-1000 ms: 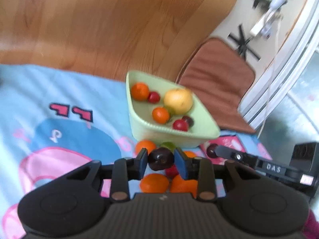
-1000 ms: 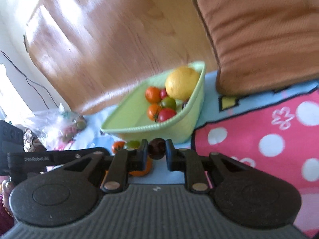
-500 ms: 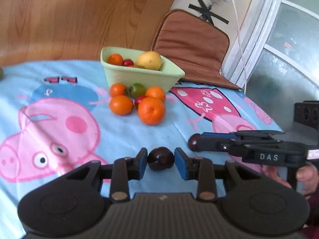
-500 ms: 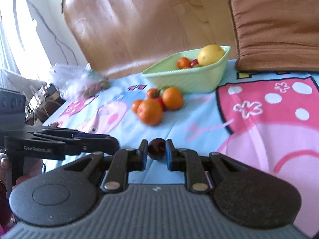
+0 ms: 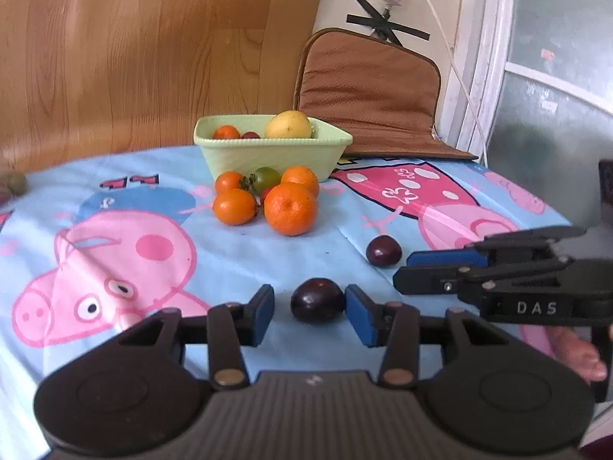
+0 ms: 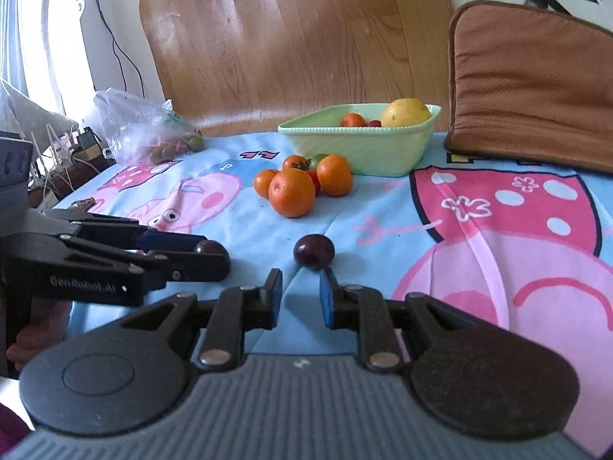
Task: Organize fruits
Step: 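Grasp a dark plum with the left gripper while the right grasps another plum, then carry both plums over the green bowl and open both grippers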
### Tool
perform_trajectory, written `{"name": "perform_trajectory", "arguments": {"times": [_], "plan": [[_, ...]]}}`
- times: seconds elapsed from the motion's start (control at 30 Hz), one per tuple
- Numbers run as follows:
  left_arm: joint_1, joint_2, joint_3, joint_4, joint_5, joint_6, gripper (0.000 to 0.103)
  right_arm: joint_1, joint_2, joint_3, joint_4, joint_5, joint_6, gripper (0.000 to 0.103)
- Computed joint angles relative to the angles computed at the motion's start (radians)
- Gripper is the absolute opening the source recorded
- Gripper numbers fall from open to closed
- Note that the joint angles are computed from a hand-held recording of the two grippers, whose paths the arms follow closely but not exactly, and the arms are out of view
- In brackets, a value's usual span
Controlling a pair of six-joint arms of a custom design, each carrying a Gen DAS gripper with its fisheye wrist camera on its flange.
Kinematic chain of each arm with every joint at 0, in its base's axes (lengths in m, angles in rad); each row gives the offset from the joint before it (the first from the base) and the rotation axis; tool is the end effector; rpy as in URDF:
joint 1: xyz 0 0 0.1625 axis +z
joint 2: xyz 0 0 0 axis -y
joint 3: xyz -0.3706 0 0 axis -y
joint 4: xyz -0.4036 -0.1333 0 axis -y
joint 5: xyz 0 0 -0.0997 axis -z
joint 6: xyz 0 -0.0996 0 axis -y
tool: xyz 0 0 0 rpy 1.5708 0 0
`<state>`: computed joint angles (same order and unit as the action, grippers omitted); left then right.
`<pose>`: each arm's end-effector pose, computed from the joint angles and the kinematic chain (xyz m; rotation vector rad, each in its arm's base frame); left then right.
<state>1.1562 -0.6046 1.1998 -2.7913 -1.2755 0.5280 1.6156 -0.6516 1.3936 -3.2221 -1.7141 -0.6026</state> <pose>-0.1639 -0.7754 0.1280 1.1076 2.4586 -0.8466 0.1517 -0.7251 0.1326 0.7203 -2.4257 1.1384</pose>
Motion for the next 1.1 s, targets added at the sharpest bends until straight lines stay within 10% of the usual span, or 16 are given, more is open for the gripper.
{"name": "perform_trajectory", "arguments": {"times": [0.23,0.6,0.77,1.1], "plan": [[0.000,0.005,0.002,-0.025,0.008,0.017,0.041,0.009,0.026,-0.032,-0.031,-0.016,-0.035,0.045],[0.001,-0.064,0.098,-0.053,0.005,-0.003,0.039,0.012,0.054,-0.088,0.034,-0.041,-0.038,0.044],[-0.011,-0.071,0.138,-0.112,0.019,0.053,0.030,0.014,0.056,-0.089,0.028,-0.048,-0.034,0.028],[0.000,0.030,-0.158,0.070,-0.100,-0.005,0.030,0.018,0.063,-0.141,-0.025,0.011,-0.036,0.027]]}}
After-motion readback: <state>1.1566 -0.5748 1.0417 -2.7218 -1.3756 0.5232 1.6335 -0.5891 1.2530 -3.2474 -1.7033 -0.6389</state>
